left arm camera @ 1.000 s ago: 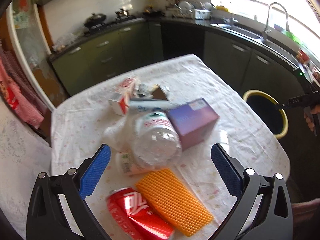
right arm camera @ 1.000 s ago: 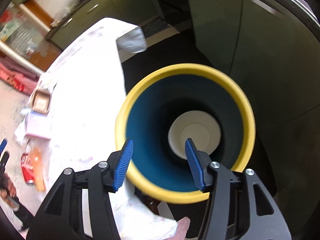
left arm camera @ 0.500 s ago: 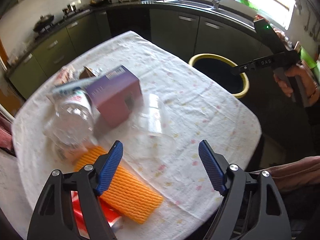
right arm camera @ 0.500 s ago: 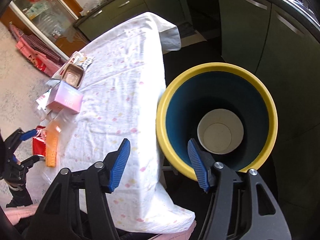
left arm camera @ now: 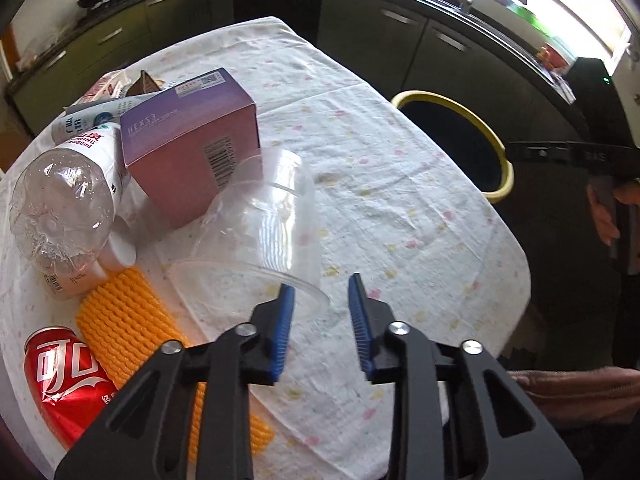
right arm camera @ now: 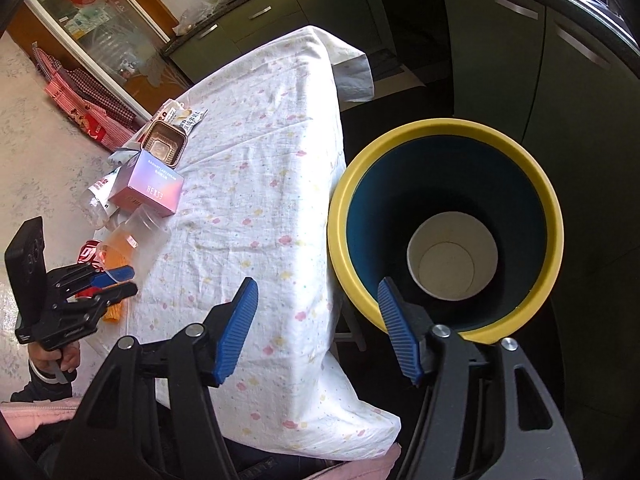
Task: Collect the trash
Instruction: 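Grasp the clear plastic cup with the left gripper, then carry the plastic cup over the bin and open the left gripper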
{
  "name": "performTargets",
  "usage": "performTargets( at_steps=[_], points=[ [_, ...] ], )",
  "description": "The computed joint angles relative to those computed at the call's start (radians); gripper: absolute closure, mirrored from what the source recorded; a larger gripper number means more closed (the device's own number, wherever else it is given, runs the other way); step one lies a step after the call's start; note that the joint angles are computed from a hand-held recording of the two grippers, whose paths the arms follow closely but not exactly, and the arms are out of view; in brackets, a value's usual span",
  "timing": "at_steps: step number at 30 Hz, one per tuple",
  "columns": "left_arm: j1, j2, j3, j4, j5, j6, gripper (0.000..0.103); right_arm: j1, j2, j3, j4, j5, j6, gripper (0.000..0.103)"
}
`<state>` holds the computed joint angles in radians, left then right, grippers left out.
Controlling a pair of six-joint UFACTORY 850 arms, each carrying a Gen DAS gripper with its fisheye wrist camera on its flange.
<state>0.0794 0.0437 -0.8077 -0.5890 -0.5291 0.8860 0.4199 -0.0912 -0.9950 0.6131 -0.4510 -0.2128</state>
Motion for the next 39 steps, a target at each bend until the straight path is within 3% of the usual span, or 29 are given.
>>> performTargets(
  at_steps=[1, 4, 9, 15, 20, 28, 36, 38, 39],
  points=[
    [0.000, -0.001, 0.001, -0.006, 0.009, 0.001, 0.091, -0.002, 0.005, 0.006, 0.013, 0.002, -0.012, 0.043],
    [0.000, 0.003, 0.007, -0.028, 0.045, 0.006, 0.096, -0.009, 0.020, 0.026, 0.056, 0.010, -0.050, 0.043],
    [-0.025, 0.038, 0.025, -0.058, 0.088, 0.042, 0.097, -0.024, 0.056, 0.068, 0.132, 0.028, -0.113, 0.043],
    [-0.080, 0.094, 0.036, -0.087, 0.075, 0.075, 0.097, -0.044, 0.125, 0.135, 0.150, 0.069, -0.118, 0.043],
    [-0.182, 0.088, 0.000, -0.142, 0.069, 0.101, 0.097, -0.066, 0.220, 0.220, 0.107, 0.127, -0.062, 0.043],
    [-0.372, -0.093, -0.168, -0.175, 0.053, 0.053, 0.097, -0.139, 0.391, 0.376, 0.019, 0.174, 0.054, 0.041],
    [-0.482, -0.325, -0.362, -0.083, 0.086, -0.093, 0.096, -0.249, 0.469, 0.486, 0.223, 0.164, -0.121, 0.040],
    [-0.495, -0.369, -0.397, -0.041, 0.098, -0.142, 0.086, -0.260, 0.467, 0.496, 0.274, 0.162, -0.169, 0.039],
    [-0.501, -0.388, -0.414, -0.013, 0.105, -0.176, 0.067, -0.264, 0.466, 0.500, 0.299, 0.160, -0.195, 0.039]
  ],
)
